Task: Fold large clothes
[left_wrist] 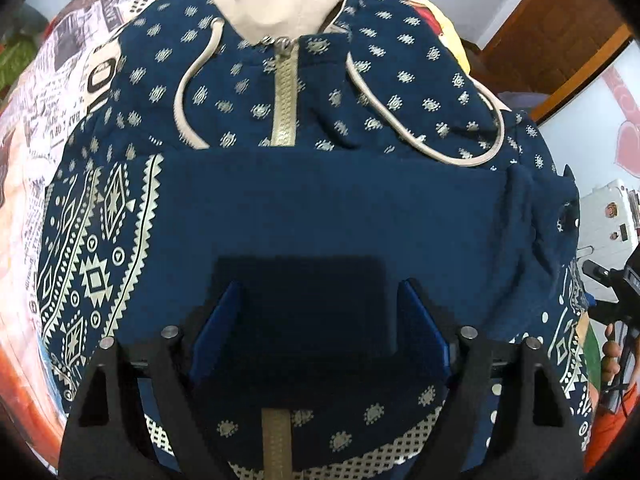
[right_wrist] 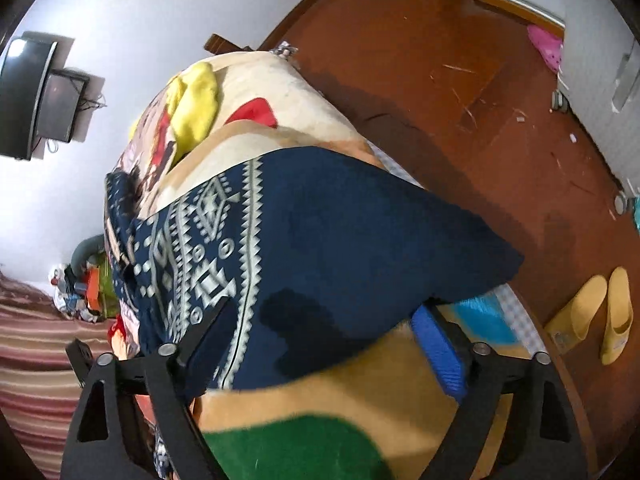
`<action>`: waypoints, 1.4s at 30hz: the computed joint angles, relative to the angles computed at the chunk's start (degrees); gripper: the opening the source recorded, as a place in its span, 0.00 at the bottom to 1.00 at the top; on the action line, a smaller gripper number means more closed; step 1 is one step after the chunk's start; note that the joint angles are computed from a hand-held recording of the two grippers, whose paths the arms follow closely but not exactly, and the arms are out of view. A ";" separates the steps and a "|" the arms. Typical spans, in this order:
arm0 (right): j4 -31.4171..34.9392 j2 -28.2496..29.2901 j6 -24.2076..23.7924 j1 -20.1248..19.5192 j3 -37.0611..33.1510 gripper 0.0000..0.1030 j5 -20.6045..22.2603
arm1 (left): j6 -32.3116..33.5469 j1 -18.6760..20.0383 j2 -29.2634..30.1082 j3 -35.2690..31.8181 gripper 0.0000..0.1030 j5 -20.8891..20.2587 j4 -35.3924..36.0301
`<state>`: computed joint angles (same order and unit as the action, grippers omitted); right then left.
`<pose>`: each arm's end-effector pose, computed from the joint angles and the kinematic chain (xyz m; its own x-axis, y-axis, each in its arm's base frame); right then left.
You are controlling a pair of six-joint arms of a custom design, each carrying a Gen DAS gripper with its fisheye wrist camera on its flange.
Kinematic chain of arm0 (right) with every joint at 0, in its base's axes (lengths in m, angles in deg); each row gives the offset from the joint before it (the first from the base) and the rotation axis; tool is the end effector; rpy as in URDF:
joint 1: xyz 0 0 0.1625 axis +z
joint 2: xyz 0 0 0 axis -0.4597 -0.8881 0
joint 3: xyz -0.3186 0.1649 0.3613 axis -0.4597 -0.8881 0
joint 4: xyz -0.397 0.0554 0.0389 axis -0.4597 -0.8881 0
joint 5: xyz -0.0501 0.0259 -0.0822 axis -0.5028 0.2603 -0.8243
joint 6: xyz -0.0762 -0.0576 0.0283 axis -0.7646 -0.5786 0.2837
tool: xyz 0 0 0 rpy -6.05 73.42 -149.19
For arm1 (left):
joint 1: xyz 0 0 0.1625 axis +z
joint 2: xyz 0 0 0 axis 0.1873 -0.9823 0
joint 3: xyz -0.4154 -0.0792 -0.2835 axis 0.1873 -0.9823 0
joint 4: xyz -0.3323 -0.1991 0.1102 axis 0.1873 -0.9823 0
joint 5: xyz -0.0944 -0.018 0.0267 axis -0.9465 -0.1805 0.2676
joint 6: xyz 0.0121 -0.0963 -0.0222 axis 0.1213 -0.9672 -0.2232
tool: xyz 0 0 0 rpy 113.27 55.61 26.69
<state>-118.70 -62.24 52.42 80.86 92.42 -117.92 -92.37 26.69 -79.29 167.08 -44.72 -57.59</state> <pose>-0.0870 -0.3481 0.4626 -0.8812 0.4701 0.0507 0.3707 0.7534 -0.5432 -0.3283 -0.4861 0.0591 -0.8298 0.1297 -0.5428 0.2630 0.9488 -0.1753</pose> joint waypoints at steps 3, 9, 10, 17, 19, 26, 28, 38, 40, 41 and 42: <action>-2.09 1.33 0.67 0.83 -0.11 0.68 -1.21 | 0.10 0.42 0.45 -0.31 0.84 -0.51 -0.85; -6.13 3.48 1.76 2.62 -0.68 0.29 -3.72 | 0.41 0.56 1.67 -1.02 0.85 -0.52 -2.05; -6.79 3.71 1.47 3.20 -0.66 0.23 -4.56 | 0.50 0.62 2.00 -1.45 0.85 -0.47 -1.95; -10.99 2.83 -1.71 8.28 0.49 0.09 -4.86 | 0.80 -0.94 -1.35 0.43 0.85 0.77 -1.81; -12.50 2.97 -2.18 11.06 0.54 0.09 -6.22 | 0.95 -1.94 -2.70 1.18 0.85 2.33 -2.09; -16.44 4.78 -2.04 23.93 -1.19 0.05 -4.32 | 1.70 -5.52 -8.59 4.09 0.85 7.67 -3.33; -17.92 6.45 -2.27 29.09 -2.03 0.05 -5.12 | 1.36 -6.41 -10.10 5.00 0.85 8.60 -4.01; -18.24 10.74 2.75 37.49 -1.74 0.06 -14.34 | 0.96 -8.72 -13.99 8.86 0.85 10.58 -1.60; -9.94 8.21 7.03 32.92 -2.42 0.06 -13.67 | 1.35 -8.74 -13.32 8.81 0.85 10.71 -0.70; -8.09 7.74 8.20 31.58 -2.75 0.06 -13.59 | 1.71 -8.73 -12.83 8.71 0.85 10.43 -0.69; -5.45 6.12 9.59 28.59 -2.75 0.06 -12.94 | 2.14 -8.68 -12.28 8.54 0.85 9.89 -0.98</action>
<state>-124.15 -56.13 62.01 109.45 89.66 -130.86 -90.24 18.01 -91.57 175.62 -34.83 -58.57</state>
